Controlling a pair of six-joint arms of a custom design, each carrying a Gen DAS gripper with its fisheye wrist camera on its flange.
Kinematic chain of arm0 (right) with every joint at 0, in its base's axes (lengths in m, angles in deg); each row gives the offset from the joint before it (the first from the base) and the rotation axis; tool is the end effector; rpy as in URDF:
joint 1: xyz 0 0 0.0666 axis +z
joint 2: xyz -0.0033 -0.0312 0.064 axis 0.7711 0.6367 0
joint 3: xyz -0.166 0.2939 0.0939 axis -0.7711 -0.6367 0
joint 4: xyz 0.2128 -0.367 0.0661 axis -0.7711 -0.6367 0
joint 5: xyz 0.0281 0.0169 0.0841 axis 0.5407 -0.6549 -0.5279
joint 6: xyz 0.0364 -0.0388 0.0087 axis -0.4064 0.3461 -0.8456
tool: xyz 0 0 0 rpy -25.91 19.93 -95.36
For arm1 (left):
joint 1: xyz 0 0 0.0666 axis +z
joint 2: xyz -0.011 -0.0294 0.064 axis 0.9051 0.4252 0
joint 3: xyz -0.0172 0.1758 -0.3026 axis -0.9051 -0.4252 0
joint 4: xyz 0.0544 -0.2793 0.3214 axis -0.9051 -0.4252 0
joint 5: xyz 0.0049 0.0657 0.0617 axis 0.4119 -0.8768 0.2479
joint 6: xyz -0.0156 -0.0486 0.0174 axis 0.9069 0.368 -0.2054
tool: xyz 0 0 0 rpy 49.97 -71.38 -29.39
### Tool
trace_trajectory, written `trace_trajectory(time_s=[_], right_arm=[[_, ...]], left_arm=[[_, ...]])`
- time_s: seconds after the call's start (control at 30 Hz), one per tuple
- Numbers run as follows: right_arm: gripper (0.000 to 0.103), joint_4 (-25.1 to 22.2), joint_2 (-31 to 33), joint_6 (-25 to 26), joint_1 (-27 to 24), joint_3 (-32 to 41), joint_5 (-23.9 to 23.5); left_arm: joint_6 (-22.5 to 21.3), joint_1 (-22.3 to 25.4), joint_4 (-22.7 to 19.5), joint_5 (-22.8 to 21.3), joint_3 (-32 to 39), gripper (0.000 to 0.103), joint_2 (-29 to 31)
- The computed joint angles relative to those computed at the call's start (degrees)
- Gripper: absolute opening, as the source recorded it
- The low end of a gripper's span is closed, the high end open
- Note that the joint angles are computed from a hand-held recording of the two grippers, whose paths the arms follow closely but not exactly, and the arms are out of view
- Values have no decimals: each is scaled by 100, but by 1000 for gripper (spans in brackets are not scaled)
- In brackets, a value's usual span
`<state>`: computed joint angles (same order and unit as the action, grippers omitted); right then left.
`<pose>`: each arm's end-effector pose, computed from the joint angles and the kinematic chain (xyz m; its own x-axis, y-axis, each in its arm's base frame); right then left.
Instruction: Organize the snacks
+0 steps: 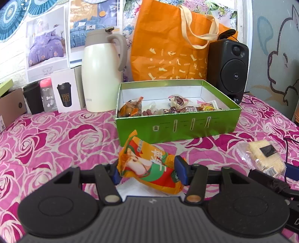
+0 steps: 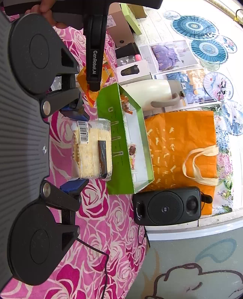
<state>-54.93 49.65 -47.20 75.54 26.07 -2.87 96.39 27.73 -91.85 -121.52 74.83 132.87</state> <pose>0.3518 0.1699 0.2996 -0.3648 -0.0680 -0.9286 -0.5088 0.8498 0.1377 0.3351 -0.2231 0.3232 -0.4919 -0.1542 -0.8569 -0.2906 0.9568 -0.0054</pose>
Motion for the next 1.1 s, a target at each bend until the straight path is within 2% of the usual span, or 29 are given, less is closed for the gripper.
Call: trace_trajectory(time_s=[0.2, 0.37, 0.47, 0.53, 0.7, 0.8, 0.83, 0.9, 0.93, 1.0, 1.03, 1.1], right_arm=[[103, -125, 68, -68, 12, 27, 9], [103, -38, 41, -50, 31, -9, 4], [103, -18, 20, -28, 33, -27, 7], [103, -18, 22, -48, 29, -25, 48], [103, -52, 68, -223, -26, -7, 14], [103, -107, 103, -328, -67, 8, -56], [103, -116, 110, -345, -78, 11, -77], [103, -108, 116, -353, -100, 7, -114], [103, -96, 103, -349, -107, -6, -135], [103, -53, 78, -324, -116, -28, -197], [103, -24, 49, -295, -109, -51, -215], [103, 28, -17, -207, -84, -93, -197]], left_arm=[[2, 3, -20, -86, 5, 54, 16], [-34, 37, 11, -14, -11, 54, 17], [41, 100, -18, 173, -34, 55, 37], [45, 132, -4, 265, -45, 59, 43], [-264, 260, 46, 678, 76, 67, 299], [-331, 390, 241, 1100, 62, 67, 421], [-378, 402, 426, 1093, -18, 67, 411], [-312, 437, 645, 1204, -135, 50, 346], [-203, 443, 670, 1205, -162, 45, 307], [-102, 463, 703, 1251, -188, 42, 268], [-101, 457, 694, 1226, -181, 38, 271], [-10, 416, 686, 1170, -191, 38, 231]])
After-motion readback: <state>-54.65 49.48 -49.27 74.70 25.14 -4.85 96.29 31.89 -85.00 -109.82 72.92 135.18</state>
